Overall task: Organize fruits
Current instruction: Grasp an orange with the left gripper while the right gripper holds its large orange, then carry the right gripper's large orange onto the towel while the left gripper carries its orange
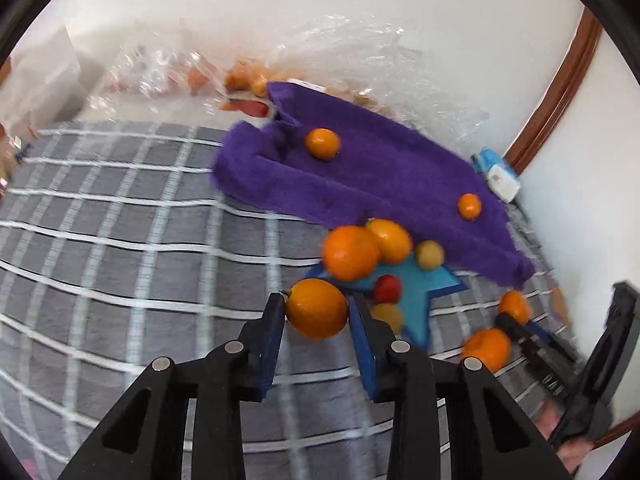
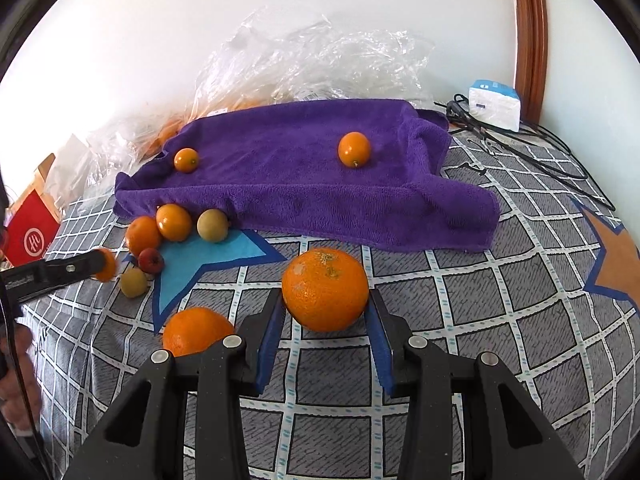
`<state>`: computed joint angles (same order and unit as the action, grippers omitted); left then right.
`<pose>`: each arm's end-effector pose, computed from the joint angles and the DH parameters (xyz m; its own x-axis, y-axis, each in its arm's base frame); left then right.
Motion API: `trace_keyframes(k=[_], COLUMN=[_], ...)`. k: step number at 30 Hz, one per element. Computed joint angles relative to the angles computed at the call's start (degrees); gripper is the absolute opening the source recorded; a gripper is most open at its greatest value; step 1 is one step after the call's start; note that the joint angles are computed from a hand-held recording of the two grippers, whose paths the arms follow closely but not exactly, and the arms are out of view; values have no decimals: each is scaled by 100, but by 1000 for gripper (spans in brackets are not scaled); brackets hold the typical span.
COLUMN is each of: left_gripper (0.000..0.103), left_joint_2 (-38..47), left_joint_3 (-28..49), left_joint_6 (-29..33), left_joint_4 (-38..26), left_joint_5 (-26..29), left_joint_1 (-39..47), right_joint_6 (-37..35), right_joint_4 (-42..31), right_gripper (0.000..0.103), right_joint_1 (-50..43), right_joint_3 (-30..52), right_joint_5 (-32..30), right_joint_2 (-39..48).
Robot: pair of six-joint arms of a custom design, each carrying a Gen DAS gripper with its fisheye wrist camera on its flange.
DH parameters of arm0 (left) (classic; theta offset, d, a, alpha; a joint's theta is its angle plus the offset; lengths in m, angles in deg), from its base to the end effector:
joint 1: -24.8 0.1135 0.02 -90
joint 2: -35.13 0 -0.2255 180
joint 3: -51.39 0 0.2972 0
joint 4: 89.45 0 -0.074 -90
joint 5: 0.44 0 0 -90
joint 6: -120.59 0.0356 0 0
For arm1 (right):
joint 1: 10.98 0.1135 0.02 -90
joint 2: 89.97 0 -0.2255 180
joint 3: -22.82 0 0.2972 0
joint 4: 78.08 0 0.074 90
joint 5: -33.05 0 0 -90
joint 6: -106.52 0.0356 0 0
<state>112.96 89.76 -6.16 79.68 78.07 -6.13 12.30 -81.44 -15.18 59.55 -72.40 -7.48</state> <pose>0.2365 -0.1334 0.0612 -0.7652 -0.2251 -0.6032 -0.0789 0.9626 -0.2591 0.2687 -0.0102 0.0423 -0.7444 -0.0165 -0.6675 -0.1585 0.9755 0.1527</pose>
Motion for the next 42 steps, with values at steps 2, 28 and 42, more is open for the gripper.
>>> trace_keyframes(k=[2, 28, 42], left_gripper=[31, 32, 32], left_joint_2=[-104, 257, -516], left_joint_3=[-138, -502, -980], left_joint_6=[50, -398, -632], left_joint_4=[-99, 952, 1048], left_joint_5=[-237, -428, -1121], left_joint_1=[-26, -51, -259], right_joint_6=[-13, -40, -35], right_joint_4=[-47, 3, 41], right_gripper=[40, 40, 40], right_joint_1=[-36, -173, -190], right_joint_3=[46, -4, -40], right_joint_5=[-71, -518, -592], right_joint_2=[74, 64, 6])
